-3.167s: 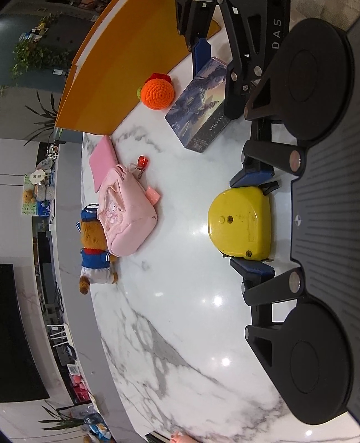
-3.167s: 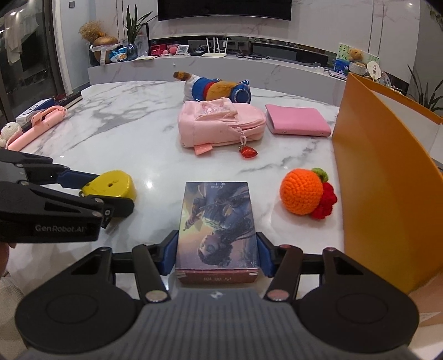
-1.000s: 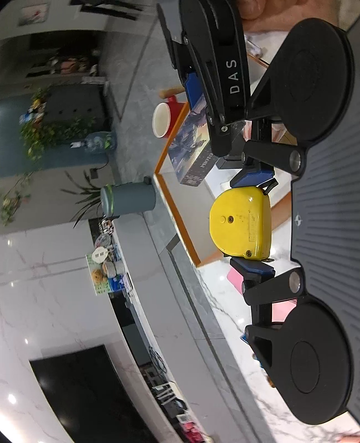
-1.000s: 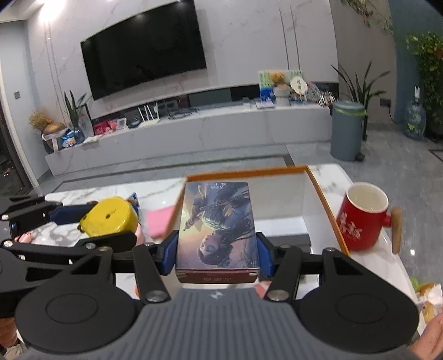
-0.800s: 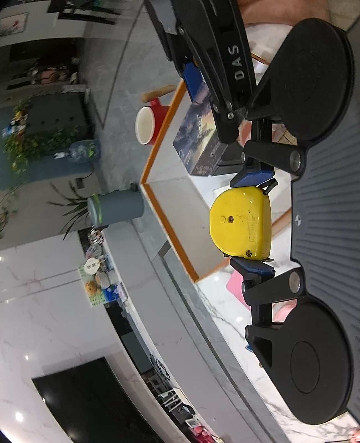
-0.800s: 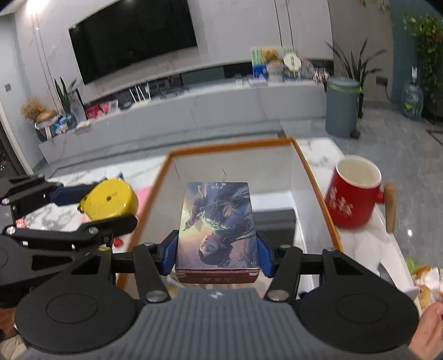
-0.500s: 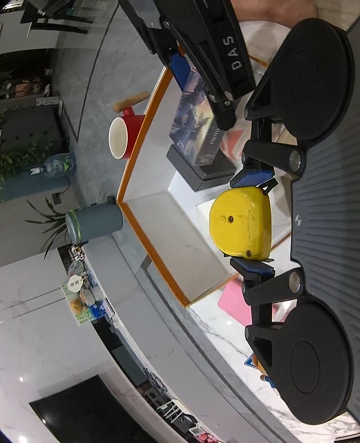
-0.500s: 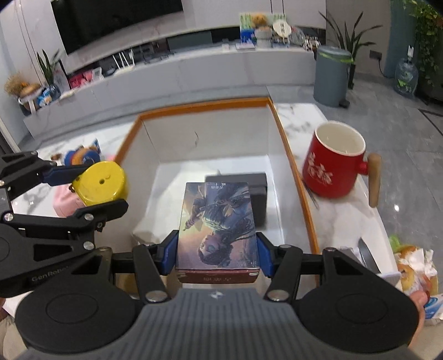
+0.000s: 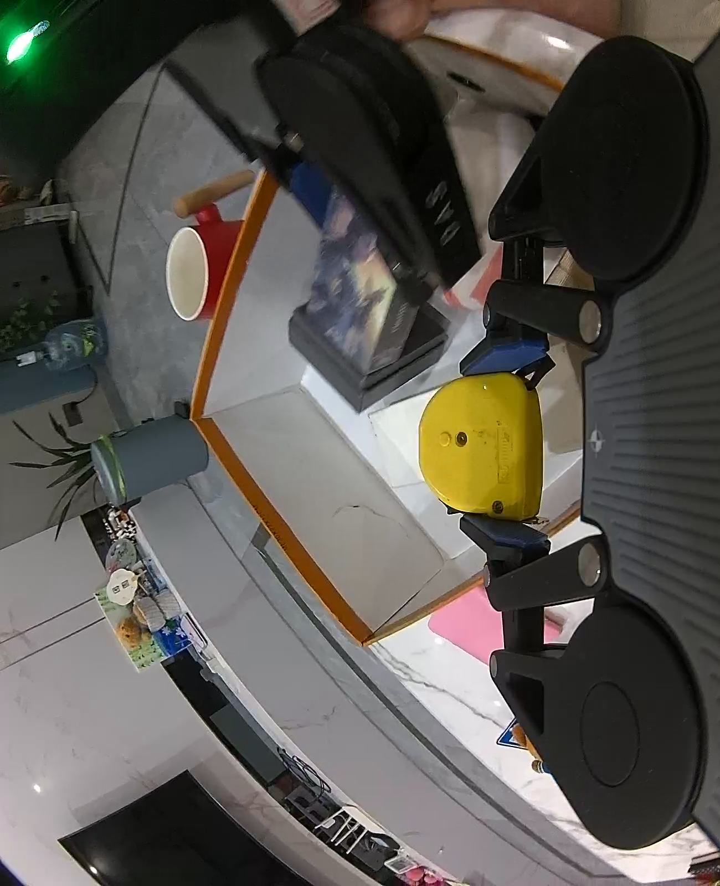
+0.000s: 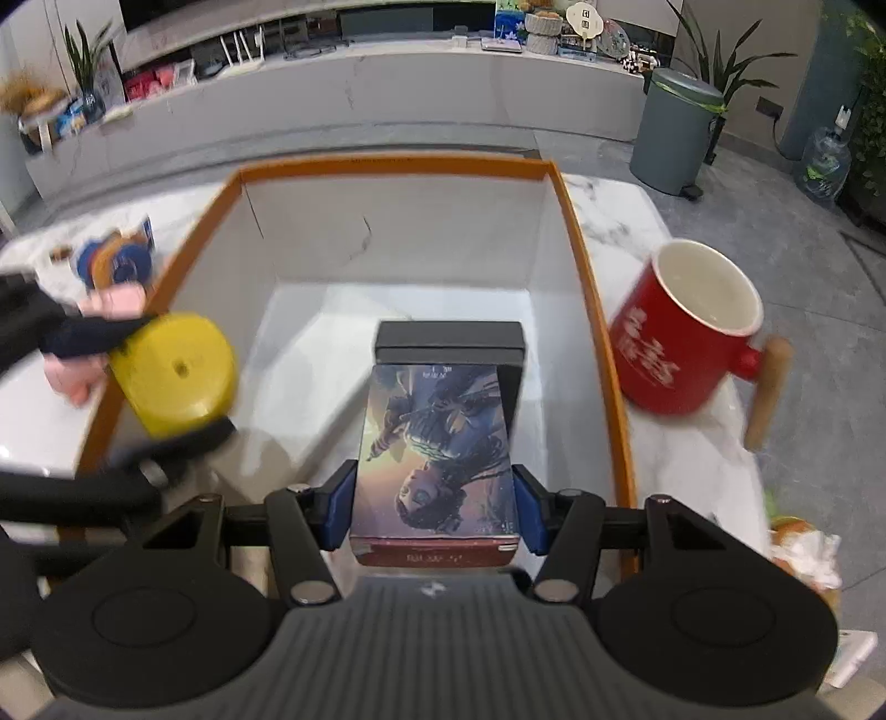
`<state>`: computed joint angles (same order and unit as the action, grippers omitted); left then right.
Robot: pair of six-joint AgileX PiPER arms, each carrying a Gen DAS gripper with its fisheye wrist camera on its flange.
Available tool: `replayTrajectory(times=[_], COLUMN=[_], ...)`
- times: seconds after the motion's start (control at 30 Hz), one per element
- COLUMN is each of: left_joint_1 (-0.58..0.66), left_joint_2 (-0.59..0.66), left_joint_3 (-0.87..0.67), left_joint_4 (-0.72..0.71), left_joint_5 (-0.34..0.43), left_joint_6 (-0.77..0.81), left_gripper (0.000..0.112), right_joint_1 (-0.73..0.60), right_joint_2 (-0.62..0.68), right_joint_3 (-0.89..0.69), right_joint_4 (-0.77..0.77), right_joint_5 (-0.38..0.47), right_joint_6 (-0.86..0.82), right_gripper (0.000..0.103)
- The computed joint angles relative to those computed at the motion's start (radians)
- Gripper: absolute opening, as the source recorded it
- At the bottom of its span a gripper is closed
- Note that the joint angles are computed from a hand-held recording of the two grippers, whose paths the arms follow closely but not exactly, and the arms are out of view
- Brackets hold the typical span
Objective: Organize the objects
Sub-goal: 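Lower the card deck into the box with the right gripper while the left lowers the tape measure, then open both grippers releasing the card deck and tape measure into the box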
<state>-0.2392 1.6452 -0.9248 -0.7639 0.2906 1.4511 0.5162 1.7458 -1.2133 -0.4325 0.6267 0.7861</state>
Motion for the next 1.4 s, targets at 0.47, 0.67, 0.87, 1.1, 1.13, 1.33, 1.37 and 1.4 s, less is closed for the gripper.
replayTrajectory(times=[0.47, 0.67, 0.87, 1.1, 1.13, 1.33, 1.37, 1.4], left_joint_1=[-0.092, -0.098, -0.111, -0.112, -0.113, -0.084, -0.075, -0.067], left_joint_2=[0.101, 0.121, 0.124, 0.108, 0.103, 0.050, 0.041, 0.033], left_joint_3=[-0.060, -0.076, -0.077, -0.058, -0.056, -0.040, -0.040, -0.041], left_joint_4=[0.554, 0.635, 0.659, 0.671, 0.676, 0.419, 0.359, 0.310], left_joint_5=[-0.051, -0.044, -0.040, -0.063, -0.064, -0.060, -0.055, -0.050], left_joint_6=[-0.493, -0.588, -0.591, -0.588, -0.592, -0.327, -0.270, -0.224], left_gripper=[0.061, 0.061, 0.071, 0.076, 0.076, 0.081, 0.083, 0.084], right_joint_1=[0.053, 0.048, 0.053, 0.063, 0.063, 0.054, 0.048, 0.041], right_joint_2=[0.134, 0.149, 0.149, 0.136, 0.133, 0.084, 0.071, 0.058], right_joint_3=[-0.133, -0.180, -0.172, -0.126, -0.123, -0.071, -0.060, -0.050], right_joint_4=[-0.151, -0.089, -0.102, -0.160, -0.162, -0.206, -0.205, -0.199], right_joint_5=[0.134, 0.183, 0.172, 0.113, 0.109, 0.062, 0.048, 0.033], right_joint_6=[-0.063, -0.130, -0.127, -0.061, -0.053, 0.039, 0.053, 0.064], right_gripper=[0.059, 0.059, 0.062, 0.069, 0.069, 0.076, 0.076, 0.076])
